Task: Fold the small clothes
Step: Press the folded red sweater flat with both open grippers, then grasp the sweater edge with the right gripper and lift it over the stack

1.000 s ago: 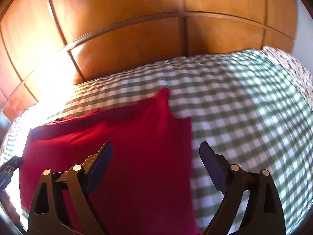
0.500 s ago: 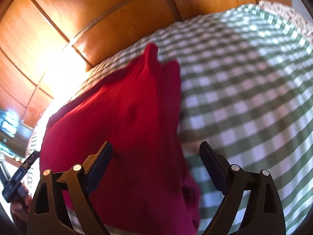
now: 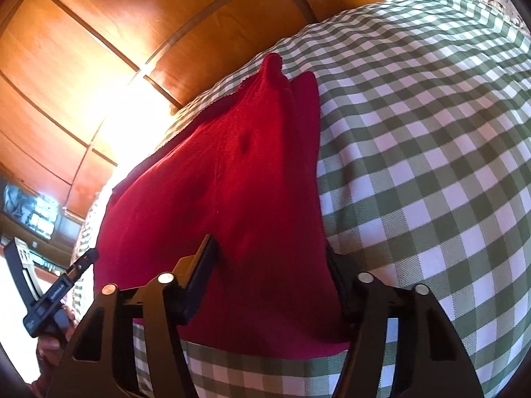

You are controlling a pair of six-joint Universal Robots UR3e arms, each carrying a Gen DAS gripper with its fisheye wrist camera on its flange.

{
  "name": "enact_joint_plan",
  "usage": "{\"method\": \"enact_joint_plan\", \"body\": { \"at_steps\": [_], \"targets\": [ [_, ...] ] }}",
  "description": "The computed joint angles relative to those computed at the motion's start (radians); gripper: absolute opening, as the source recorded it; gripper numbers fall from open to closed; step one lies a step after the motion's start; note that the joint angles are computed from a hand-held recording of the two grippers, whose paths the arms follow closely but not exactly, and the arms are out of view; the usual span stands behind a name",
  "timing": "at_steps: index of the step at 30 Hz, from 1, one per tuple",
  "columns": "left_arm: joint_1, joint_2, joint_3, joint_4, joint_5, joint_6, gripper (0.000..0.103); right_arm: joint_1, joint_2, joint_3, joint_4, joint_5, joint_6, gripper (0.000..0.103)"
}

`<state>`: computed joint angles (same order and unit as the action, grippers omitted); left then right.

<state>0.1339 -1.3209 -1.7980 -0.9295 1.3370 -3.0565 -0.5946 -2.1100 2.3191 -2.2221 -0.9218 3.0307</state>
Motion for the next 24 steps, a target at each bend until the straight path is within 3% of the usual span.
{"method": "enact_joint_plan", "body": {
  "at_steps": [7,17,24],
  "targets": [
    [-0.020,0.018,-0.004,-0.019,0.009,0.003,0.059,0.003,0.001,0.009,-0.014,-0.002,0.008,0.056],
    [-0.048,-0.022,0.005,-0.018,0.022,0.007,0.059,0.021,0.000,-0.011,0.020,0.013,-0.003,0.034],
    [-0.055,-0.031,0.004,-0.016,0.019,0.008,0.059,0.063,0.018,-0.047,-0.002,-0.018,0.037,0.030]
  ]
}}
